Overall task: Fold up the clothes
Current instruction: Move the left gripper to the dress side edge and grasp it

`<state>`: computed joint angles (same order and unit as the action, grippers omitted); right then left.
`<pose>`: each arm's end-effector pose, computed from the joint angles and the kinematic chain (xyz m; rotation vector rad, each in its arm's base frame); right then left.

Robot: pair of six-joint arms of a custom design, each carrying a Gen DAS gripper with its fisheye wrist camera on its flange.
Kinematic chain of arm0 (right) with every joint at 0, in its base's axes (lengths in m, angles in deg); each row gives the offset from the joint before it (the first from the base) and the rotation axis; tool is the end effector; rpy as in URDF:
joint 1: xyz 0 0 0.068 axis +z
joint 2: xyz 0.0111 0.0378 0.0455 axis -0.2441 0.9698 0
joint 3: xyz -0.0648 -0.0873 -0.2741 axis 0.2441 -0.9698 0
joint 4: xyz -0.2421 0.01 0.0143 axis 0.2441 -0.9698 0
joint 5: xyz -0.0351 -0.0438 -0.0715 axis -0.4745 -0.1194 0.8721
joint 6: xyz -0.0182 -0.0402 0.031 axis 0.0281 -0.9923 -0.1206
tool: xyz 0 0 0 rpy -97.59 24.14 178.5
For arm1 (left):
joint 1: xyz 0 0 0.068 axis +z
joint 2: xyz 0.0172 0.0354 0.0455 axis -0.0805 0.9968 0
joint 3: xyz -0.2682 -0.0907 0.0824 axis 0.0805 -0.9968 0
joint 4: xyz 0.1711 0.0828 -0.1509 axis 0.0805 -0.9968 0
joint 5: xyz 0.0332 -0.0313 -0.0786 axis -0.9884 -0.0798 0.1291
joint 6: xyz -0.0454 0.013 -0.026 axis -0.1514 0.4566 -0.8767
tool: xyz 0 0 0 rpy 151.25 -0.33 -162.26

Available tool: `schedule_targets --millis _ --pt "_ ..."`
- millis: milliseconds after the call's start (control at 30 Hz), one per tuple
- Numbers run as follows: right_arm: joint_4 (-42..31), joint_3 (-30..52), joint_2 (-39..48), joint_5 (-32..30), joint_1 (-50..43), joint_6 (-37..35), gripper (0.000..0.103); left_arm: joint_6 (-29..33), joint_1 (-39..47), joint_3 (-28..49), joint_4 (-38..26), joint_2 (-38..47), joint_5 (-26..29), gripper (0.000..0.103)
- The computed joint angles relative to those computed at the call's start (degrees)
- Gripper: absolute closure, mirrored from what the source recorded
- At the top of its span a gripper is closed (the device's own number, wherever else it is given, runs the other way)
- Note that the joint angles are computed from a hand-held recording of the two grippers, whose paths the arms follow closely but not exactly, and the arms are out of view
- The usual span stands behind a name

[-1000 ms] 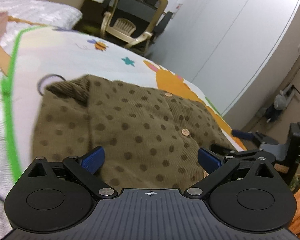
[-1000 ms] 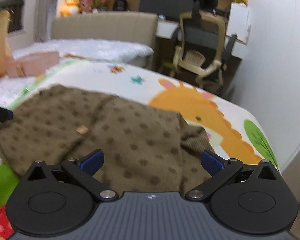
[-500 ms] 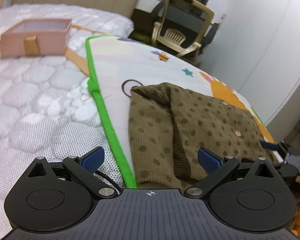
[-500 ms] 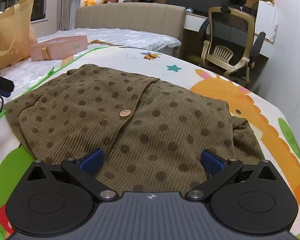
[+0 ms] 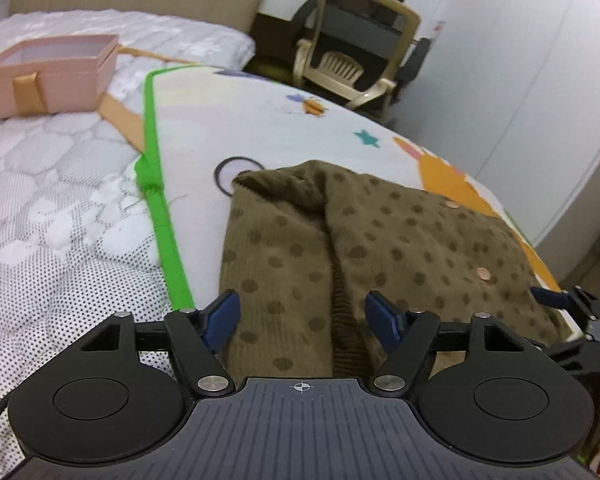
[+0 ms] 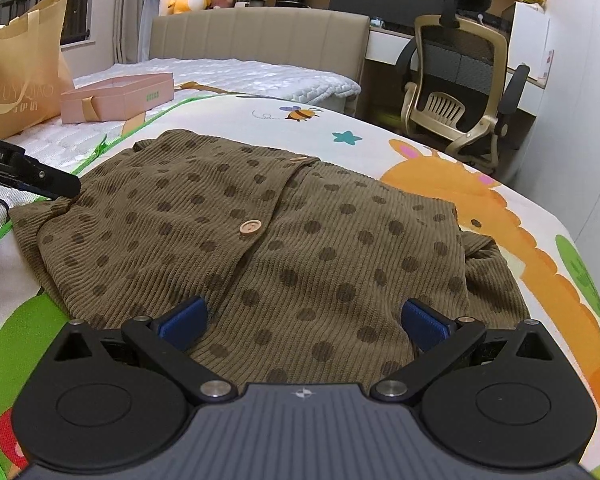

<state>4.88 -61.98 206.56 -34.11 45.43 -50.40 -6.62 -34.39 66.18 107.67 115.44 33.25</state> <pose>0.1562 0.2191 0.0066 -0.1983 2.2153 -0.0443 0.2576 -0.1513 0.0245 0.2187 2.3042 -0.5757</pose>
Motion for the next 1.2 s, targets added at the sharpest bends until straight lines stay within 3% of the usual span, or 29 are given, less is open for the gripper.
schedule_targets --millis 200,300,367,733,967,1133,1200 --pt "0.10 0.18 0.30 0.12 0.15 0.08 0.000 0.33 -0.37 0.11 0.60 0.59 -3.65 0.025" --pt "0.18 0.27 0.38 -0.01 0.07 0.04 0.000 0.70 0.28 0.08 1.09 0.93 -2.13 0.028" --pt "0.08 0.38 0.44 0.04 0.12 0.15 0.000 1.37 0.51 0.08 1.48 1.12 -0.39 0.035" --pt "0.99 0.04 0.78 -0.04 0.08 0.09 0.000 0.02 0.69 -1.18 4.92 2.21 2.21 0.037" --pt "0.85 0.25 0.93 0.09 0.18 0.27 0.000 -2.18 0.88 -2.39 7.96 3.19 6.35 0.049" --pt "-1.42 1.00 0.63 2.98 1.55 1.03 0.000 -3.87 1.68 -2.26 8.38 3.69 6.87 0.077" --pt "-2.79 2.03 0.63 7.98 4.12 1.82 0.000 -3.86 1.81 -2.32 8.54 3.52 7.67 0.079"
